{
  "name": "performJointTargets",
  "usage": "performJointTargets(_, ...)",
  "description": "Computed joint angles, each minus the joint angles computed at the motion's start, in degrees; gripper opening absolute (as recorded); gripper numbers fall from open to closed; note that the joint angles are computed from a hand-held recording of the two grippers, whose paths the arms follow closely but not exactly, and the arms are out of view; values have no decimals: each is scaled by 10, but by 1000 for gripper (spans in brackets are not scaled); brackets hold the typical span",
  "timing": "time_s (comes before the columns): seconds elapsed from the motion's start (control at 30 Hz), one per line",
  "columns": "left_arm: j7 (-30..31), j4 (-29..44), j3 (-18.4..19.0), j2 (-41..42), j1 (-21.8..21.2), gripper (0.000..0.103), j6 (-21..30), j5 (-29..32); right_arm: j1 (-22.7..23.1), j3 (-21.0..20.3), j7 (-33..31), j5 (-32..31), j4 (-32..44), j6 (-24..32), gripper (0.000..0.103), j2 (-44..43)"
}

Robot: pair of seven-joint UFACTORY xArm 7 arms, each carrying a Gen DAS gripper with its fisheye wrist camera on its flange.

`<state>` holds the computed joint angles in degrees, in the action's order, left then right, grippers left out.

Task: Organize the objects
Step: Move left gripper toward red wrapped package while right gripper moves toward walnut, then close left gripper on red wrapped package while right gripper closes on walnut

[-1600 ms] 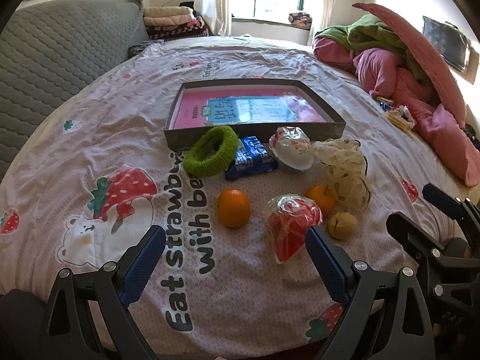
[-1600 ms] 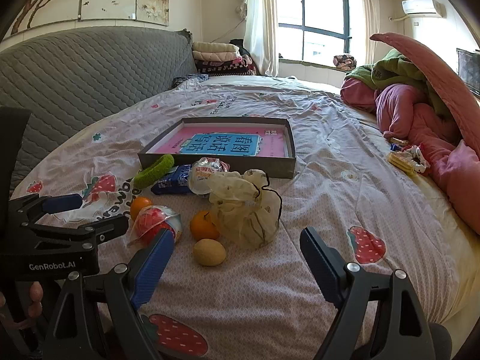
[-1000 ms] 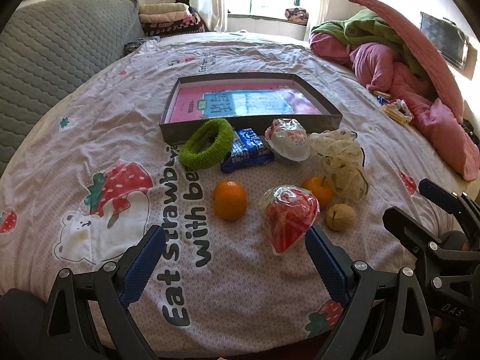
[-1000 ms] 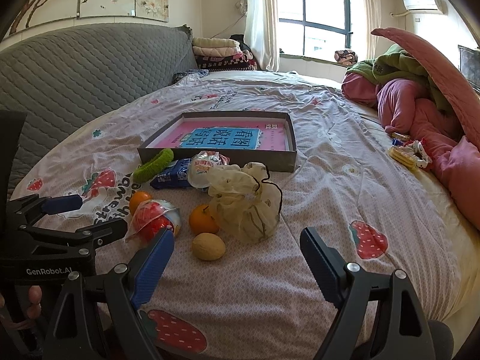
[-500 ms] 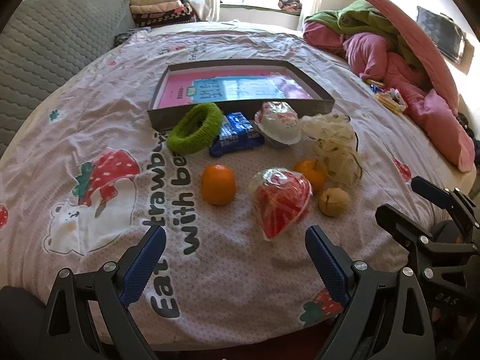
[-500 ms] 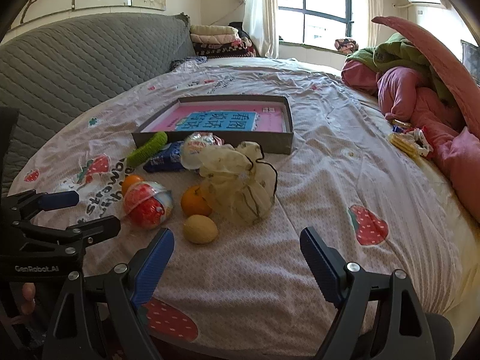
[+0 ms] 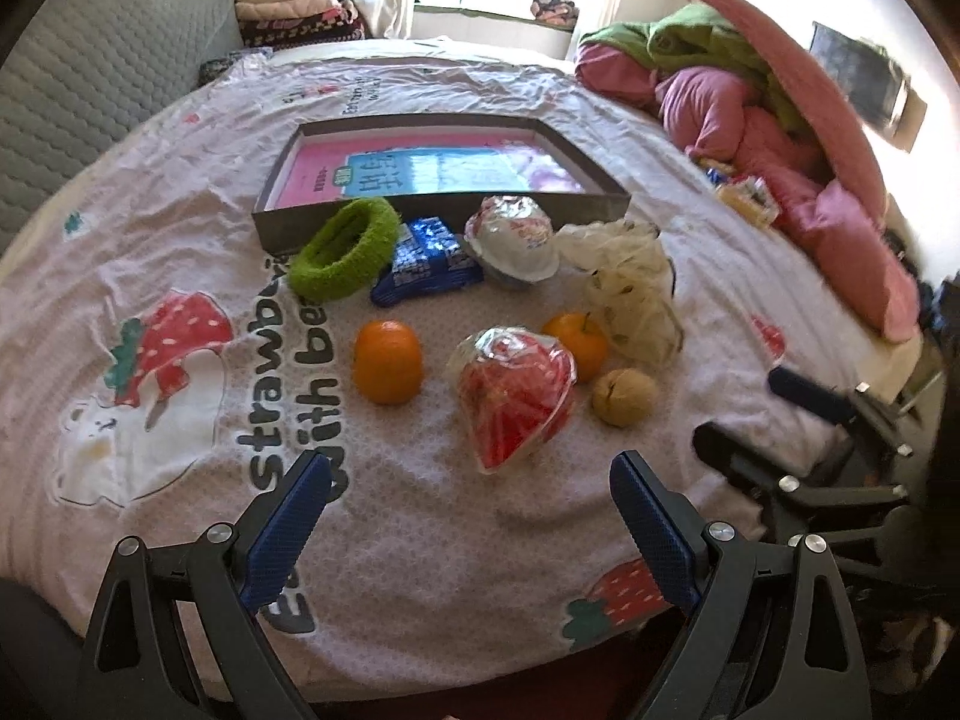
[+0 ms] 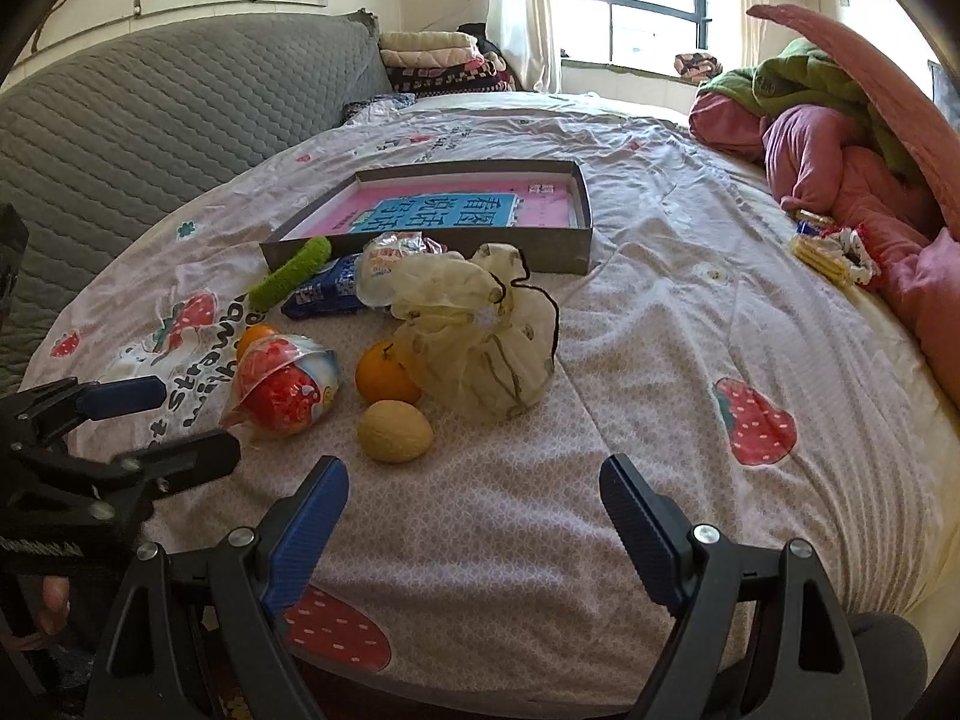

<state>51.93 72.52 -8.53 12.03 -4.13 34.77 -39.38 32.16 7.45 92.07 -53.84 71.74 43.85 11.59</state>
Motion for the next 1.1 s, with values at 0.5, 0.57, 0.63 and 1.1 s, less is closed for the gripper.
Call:
performJointTargets(0.5,10,20,-13,21,-16,94,-37,19,-2,-8,-15,-3,2,-27,86,17)
performJointTargets(0.57,4,36,-16,32,-15,94,-24,25,1,-11,-14,-6,8,-21,85,22)
performJointTargets(0.63,0,46,-18,41,-16,94,-23,33,3,-13,-18,-5,15,-17,84,28)
performJointTargets(1.1,-58,92,-18,83,-28,71,6,134,11,-39,-46,1,50,-53,66,73)
